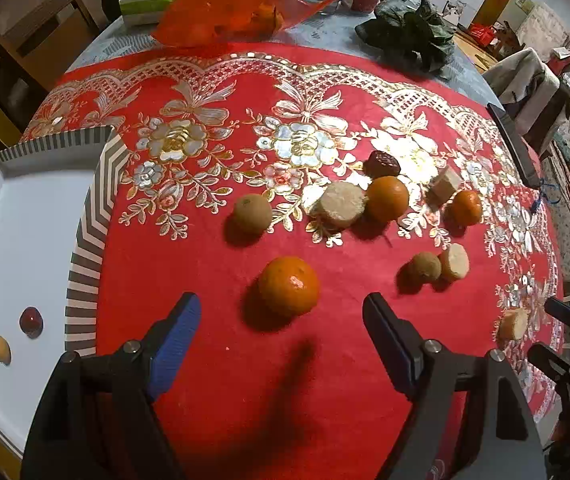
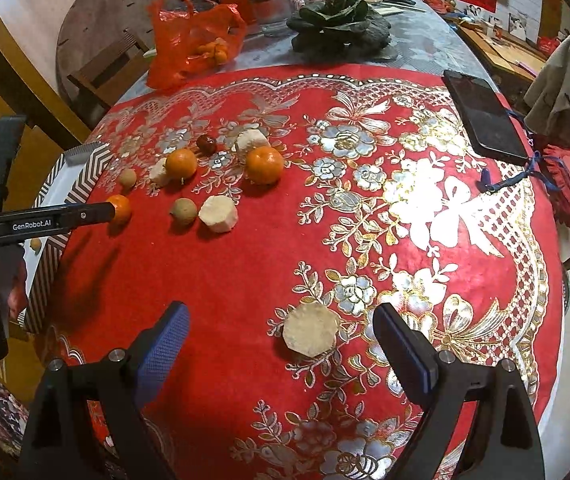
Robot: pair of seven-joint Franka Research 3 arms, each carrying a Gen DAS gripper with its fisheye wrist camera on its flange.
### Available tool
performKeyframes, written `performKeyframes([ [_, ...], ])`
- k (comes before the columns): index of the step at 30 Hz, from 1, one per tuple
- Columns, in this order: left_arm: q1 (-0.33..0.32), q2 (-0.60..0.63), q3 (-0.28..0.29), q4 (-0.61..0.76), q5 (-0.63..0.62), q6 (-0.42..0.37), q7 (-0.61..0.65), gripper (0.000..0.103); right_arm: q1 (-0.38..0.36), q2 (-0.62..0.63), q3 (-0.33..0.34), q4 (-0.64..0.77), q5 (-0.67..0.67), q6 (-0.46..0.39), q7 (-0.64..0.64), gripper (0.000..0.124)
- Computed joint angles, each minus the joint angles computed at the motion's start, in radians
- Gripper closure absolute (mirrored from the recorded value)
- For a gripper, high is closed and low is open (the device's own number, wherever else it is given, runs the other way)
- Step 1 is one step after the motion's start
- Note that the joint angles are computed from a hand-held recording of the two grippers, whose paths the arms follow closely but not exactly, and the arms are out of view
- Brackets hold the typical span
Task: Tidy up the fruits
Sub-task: 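Lower the right tool onto the beige yam slice and close it, then grasp a mandarin orange with the left tool while the right tool holds the slice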
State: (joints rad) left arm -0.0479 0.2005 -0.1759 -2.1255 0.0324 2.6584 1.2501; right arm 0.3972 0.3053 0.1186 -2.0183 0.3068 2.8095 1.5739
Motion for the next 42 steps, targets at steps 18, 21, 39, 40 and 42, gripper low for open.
performKeyframes([
  [18, 0.002, 0.032, 0.0, 0.023, 0.014, -0.018, -0.019, 0.021, 0.017, 0.028, -0.025, -0.012, -0.06, 0.02, 0.062, 0.049],
  [21, 0.003, 0.032, 0.002, 0.022, 0.016, -0.017, -0.022, 0.021, 0.03, 0.04, -0.034, -0.003, -0.089, 0.015, 0.07, 0.059],
  [39, 0.007, 0.044, 0.005, 0.032, 0.022, -0.022, -0.033, 0.021, 0.005, 0.049, -0.003, 0.031, -0.041, -0.014, -0.015, 0.089],
  [40, 0.006, 0.048, 0.006, 0.036, 0.025, -0.024, -0.035, 0.021, 0.005, 0.051, -0.001, 0.035, -0.039, -0.016, -0.019, 0.089],
  [42, 0.002, 0.056, 0.009, 0.044, 0.038, -0.026, -0.046, 0.021, 0.002, 0.054, 0.004, 0.04, -0.029, -0.02, -0.031, 0.089],
])
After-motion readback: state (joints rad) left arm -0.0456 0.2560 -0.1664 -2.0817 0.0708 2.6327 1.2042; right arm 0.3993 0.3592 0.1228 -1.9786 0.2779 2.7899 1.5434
